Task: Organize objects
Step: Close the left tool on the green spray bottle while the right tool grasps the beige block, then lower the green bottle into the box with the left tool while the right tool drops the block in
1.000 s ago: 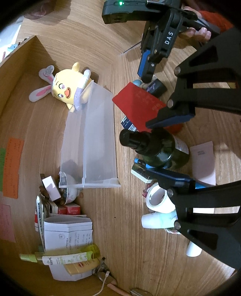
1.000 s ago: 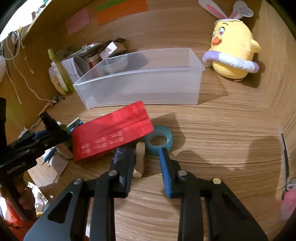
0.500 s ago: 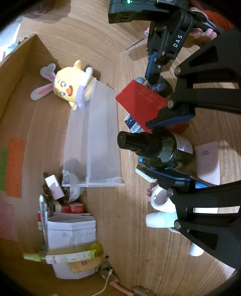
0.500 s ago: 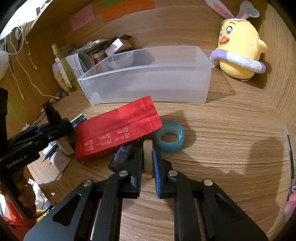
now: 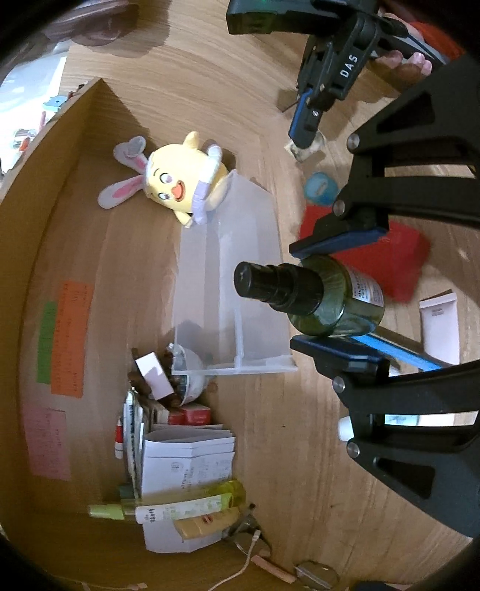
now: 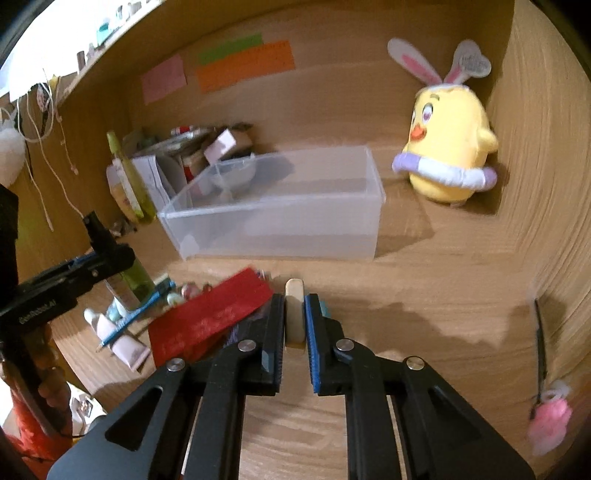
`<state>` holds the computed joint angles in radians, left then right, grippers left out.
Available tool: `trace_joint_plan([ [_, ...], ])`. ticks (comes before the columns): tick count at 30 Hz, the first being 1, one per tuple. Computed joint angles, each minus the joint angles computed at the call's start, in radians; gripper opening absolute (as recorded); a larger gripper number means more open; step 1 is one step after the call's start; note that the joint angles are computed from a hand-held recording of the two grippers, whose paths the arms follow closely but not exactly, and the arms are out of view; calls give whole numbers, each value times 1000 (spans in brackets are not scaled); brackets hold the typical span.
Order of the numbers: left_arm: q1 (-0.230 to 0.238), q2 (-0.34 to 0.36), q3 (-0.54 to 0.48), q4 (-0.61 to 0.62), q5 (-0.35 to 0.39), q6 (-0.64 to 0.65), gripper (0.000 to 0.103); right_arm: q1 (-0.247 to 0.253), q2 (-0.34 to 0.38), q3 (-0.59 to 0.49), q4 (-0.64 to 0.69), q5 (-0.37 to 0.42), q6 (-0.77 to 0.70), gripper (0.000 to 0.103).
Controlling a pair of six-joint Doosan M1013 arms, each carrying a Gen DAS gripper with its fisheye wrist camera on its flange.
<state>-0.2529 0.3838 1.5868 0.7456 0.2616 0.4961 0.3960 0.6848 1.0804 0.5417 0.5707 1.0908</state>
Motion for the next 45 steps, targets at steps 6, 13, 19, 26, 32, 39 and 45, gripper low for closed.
trace_joint_plan([
  [6,3,2,-19,61,1,-51,43,1,3,-19,17,-40,-23,10],
  [13,11,15,-59,34,6,-9,43,0,26,-71,50,-36,-51,10],
  [19,19,39,-111,-11,23,53,43,0,51,-129,70,-24,-66,10],
  [26,28,66,-174,-59,57,120,43,6,80,-204,36,-34,-38,10],
  [32,36,84,-219,-86,74,152,43,13,107,-266,-36,-44,8,10],
  [39,39,130,-295,-135,143,215,43,14,176,-402,-106,34,75,10],
  [45,52,179,-360,-310,197,369,43,22,245,-525,-195,108,150,10],
])
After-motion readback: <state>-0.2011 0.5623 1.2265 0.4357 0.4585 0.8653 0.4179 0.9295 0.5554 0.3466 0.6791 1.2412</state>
